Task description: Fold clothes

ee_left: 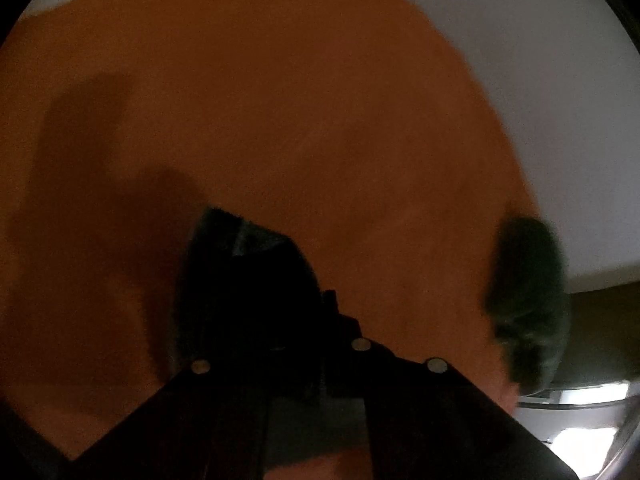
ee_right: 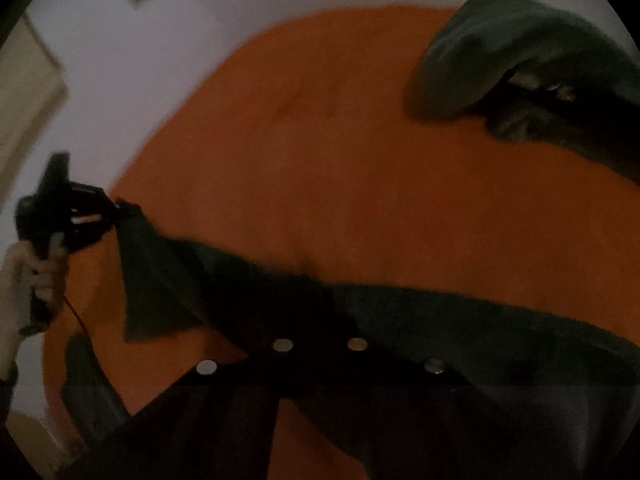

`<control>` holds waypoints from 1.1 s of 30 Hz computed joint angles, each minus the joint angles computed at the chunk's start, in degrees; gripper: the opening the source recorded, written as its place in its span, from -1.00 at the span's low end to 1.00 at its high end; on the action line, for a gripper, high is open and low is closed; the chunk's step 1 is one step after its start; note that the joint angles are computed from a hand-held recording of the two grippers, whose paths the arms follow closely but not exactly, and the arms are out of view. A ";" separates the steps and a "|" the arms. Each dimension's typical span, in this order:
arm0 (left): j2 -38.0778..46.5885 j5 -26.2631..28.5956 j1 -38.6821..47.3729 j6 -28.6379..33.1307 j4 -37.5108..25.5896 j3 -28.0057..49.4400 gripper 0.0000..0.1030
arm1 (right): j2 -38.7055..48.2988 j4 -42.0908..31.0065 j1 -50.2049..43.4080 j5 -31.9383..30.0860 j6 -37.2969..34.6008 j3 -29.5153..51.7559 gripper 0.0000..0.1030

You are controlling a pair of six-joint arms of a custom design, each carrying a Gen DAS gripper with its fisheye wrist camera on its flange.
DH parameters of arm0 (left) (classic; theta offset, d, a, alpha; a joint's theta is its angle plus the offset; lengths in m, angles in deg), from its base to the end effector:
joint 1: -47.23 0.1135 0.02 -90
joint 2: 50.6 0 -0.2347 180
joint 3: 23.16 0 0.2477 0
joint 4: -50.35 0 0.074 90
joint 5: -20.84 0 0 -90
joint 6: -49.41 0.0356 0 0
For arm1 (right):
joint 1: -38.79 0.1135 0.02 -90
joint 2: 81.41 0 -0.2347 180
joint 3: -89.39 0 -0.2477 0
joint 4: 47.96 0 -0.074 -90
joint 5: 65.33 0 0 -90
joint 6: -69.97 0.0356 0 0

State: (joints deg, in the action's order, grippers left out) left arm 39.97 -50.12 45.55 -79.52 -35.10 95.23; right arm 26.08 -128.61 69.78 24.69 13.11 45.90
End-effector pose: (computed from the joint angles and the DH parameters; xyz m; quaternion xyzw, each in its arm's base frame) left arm 0.2986 -0.0204 0.3729 -0.2588 0.9123 -0.2444 0.2027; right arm 0.3216 0.1932 0.3716 0.0178 0.9443 0.1743 0.2786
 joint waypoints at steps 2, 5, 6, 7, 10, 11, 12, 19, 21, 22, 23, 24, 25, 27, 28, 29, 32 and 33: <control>0.97 2.84 -2.70 2.31 0.33 10.07 -0.93 | -4.13 1.38 -0.32 1.14 0.30 -3.06 -1.00; -8.81 12.22 -4.08 9.45 7.24 9.20 -0.92 | -12.04 3.23 -0.43 2.03 0.71 -9.28 -1.00; -14.50 14.27 -2.87 12.48 8.73 4.35 -0.92 | -15.55 3.57 -0.21 2.50 1.29 -12.53 -1.00; -19.67 16.77 -1.31 15.60 9.52 0.60 -0.91 | -18.87 3.59 0.01 2.94 1.89 -15.40 -1.00; -28.59 12.96 8.01 27.35 0.20 -10.72 -0.83 | -26.32 0.92 0.86 4.26 3.63 -21.32 -1.00; -27.26 4.58 9.32 30.04 -4.42 -12.85 -0.83 | -27.95 -0.62 1.09 4.51 4.22 -22.65 -1.00; -25.44 -1.53 11.84 31.63 -7.08 -15.98 -0.84 | -29.22 -1.62 1.10 4.26 4.72 -24.06 -1.00; -12.84 15.35 50.84 31.87 -9.63 -29.44 -0.80 | -36.89 -4.62 0.84 1.55 9.49 -33.95 -1.00; -11.37 17.97 54.01 33.41 -12.29 -26.83 -0.71 | -37.27 -3.56 0.78 0.60 9.80 -35.47 -1.00; -10.98 17.13 52.17 34.99 -14.00 -24.76 -0.62 | -36.96 -3.69 0.91 0.57 9.76 -35.41 -1.00; -10.52 15.87 49.23 36.62 -15.78 -22.43 -0.54 | -36.51 -3.98 1.07 0.62 9.69 -35.12 -0.99; -10.34 14.13 45.68 37.86 -17.04 -20.63 -0.33 | -35.91 -4.41 1.74 0.93 9.95 -34.72 -0.97; -10.66 11.59 41.04 38.43 -17.47 -19.76 -0.10 | -35.27 -4.86 2.50 1.28 10.27 -34.29 -0.87; -10.50 6.32 31.51 39.14 -17.81 -17.65 0.02 | -33.51 -5.83 4.66 2.21 11.16 -33.26 -0.69; -11.24 4.34 28.19 39.55 -16.73 -18.29 0.03 | -32.80 -6.19 5.90 2.62 11.75 -32.88 -0.61; -12.15 3.12 26.15 39.83 -15.66 -19.66 0.03 | -32.21 -6.17 7.27 2.77 12.19 -32.61 -0.57; -12.97 1.53 20.02 37.59 -11.79 -23.79 0.03 | -30.67 -6.42 10.83 3.24 11.83 -31.00 -0.43; -13.28 1.74 18.87 36.85 -10.83 -25.22 0.03 | -30.30 -6.83 11.85 3.72 11.49 -30.41 -0.36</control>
State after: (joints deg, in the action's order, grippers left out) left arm 26.69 -48.39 64.42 -42.67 -45.93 70.01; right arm -4.22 -135.44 81.63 28.41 24.60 15.49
